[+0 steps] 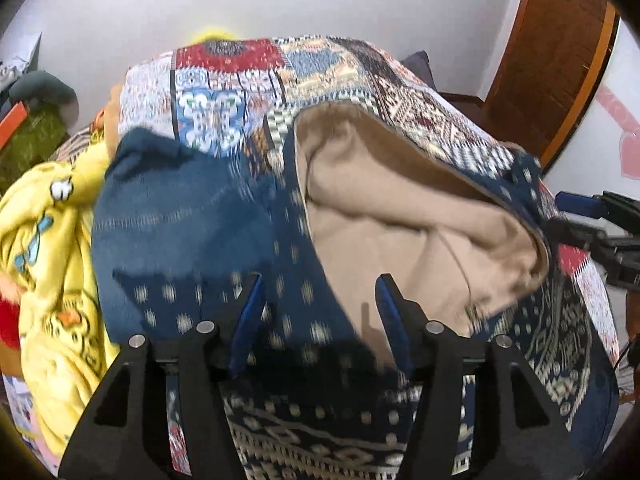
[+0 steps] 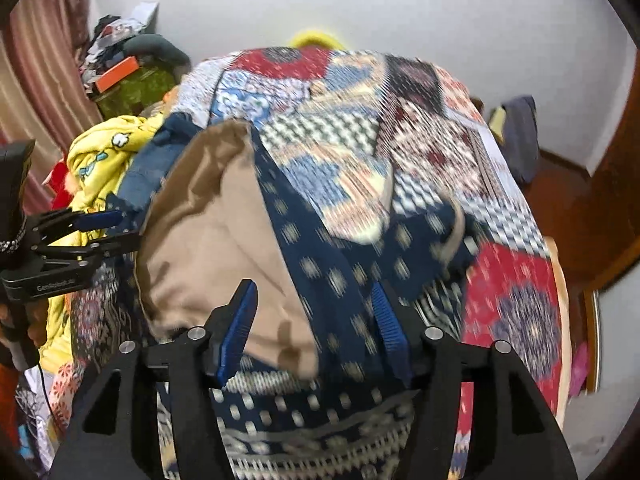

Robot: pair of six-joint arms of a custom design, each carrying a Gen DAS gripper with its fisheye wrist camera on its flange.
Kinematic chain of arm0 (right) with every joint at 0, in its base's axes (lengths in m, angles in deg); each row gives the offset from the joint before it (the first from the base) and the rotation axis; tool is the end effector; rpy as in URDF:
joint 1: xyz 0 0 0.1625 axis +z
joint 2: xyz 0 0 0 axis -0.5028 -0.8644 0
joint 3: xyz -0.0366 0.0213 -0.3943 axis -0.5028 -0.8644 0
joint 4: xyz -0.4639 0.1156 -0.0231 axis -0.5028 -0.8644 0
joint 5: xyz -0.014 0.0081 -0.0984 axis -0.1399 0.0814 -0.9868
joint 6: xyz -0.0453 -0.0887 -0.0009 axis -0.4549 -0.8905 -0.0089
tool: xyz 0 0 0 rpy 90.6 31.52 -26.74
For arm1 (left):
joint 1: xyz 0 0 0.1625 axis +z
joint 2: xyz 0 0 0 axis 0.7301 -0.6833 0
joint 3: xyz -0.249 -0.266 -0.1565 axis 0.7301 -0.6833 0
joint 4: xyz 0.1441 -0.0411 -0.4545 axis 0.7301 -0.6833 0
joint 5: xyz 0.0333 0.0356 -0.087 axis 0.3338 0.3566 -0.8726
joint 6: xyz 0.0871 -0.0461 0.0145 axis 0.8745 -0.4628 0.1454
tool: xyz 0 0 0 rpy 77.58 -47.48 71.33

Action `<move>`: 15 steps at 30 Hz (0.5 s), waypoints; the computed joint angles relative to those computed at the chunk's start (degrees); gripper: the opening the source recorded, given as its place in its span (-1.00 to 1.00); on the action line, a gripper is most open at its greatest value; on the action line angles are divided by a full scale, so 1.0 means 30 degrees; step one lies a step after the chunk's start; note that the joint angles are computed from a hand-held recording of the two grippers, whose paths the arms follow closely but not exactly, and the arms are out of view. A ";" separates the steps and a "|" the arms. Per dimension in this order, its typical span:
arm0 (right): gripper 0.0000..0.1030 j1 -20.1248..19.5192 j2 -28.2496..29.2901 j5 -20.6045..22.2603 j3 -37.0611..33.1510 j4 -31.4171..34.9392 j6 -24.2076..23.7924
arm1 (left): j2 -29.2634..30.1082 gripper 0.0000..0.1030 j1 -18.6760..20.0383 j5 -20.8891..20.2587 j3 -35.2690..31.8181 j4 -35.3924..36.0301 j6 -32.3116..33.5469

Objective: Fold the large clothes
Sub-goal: 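Lift the hood with both grippers and fold it over the hoodie body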

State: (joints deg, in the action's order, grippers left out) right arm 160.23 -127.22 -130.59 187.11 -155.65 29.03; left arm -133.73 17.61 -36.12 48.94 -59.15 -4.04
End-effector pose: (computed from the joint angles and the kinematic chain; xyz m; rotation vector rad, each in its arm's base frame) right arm 0.4442 -0.4283 -0.0175 0.5766 -2.3883 0.6895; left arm -0.0120 -0.4725 0.3935 0.7095 2.3791 -0.6081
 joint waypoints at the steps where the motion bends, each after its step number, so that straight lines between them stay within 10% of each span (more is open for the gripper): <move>1: 0.08 -0.0061 0.0316 0.0028 -0.0427 0.0076 -0.0269 | 0.0589 0.09 0.0155 -0.0132 -0.0360 -0.0314 0.0026; 15: 0.08 -0.1492 0.4161 0.0321 -0.4841 0.0641 -0.2332 | 0.5734 0.09 0.1727 -0.0232 -0.2723 -0.3748 0.0833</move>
